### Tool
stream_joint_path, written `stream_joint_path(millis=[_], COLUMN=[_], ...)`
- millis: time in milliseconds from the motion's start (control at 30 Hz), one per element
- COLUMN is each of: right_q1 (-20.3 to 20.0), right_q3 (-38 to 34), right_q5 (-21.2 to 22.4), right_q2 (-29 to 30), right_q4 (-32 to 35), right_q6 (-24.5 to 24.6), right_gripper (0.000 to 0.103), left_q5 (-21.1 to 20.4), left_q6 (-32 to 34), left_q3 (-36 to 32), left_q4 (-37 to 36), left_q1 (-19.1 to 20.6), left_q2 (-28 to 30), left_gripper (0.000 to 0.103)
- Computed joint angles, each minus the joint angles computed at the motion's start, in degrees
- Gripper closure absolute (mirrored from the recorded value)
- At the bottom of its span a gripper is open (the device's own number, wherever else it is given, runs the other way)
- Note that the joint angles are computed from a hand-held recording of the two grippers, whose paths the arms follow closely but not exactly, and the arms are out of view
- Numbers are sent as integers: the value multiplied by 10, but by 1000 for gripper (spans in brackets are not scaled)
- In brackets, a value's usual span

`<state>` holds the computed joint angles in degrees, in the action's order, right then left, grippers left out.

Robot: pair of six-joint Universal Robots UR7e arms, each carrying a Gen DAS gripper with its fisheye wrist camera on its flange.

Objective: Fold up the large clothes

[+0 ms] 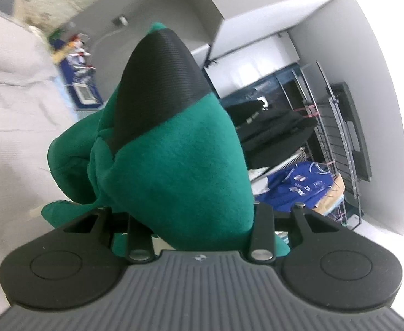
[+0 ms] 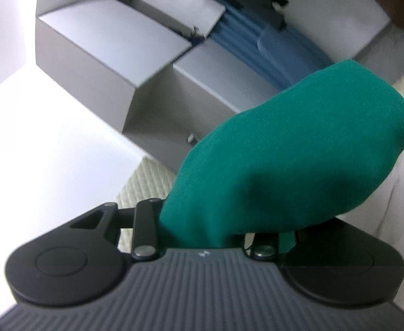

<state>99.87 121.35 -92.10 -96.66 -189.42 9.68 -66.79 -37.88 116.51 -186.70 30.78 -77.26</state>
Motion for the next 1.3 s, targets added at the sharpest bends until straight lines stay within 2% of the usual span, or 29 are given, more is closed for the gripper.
stream_joint_path(millis=[200,367,533,633,767,900,1000,1133,1300], right_q1=[-51,-120,-202,-250,-305,-332,-336,-332,-336], right_q3=[-50,-61,-39,-16,26,72,105,147,188], right_q5=[15,59,119,148,190,218,205,156,95], right_q2=[5,10,25,20,13,-7,-27,-50,-44], right_q4=[2,-8,-55,-49,-58,-75,-67,-42,-36], right_q6=[-26,-42,-34,-37,-31,-44,-57,-75,-97], right_gripper=[60,60,60,60,60,60,60,59,57], left_q5=[-53,-83,-113,-130,-162,-176,-182,-178,-158], left_q6=[12,24,39,70,126,145,148,151,171], left_q3=[-132,-243,-303,-310,-285,-250,-211,-141,-58], left_q4=[-16,5,25,45,43,33,26,13,-3], left_q1=[36,63,85,101,120,129,137,147,157], left_q2=[160,281,363,387,395,386,367,336,311], left_gripper=[60,60,60,60,60,60,60,60,60])
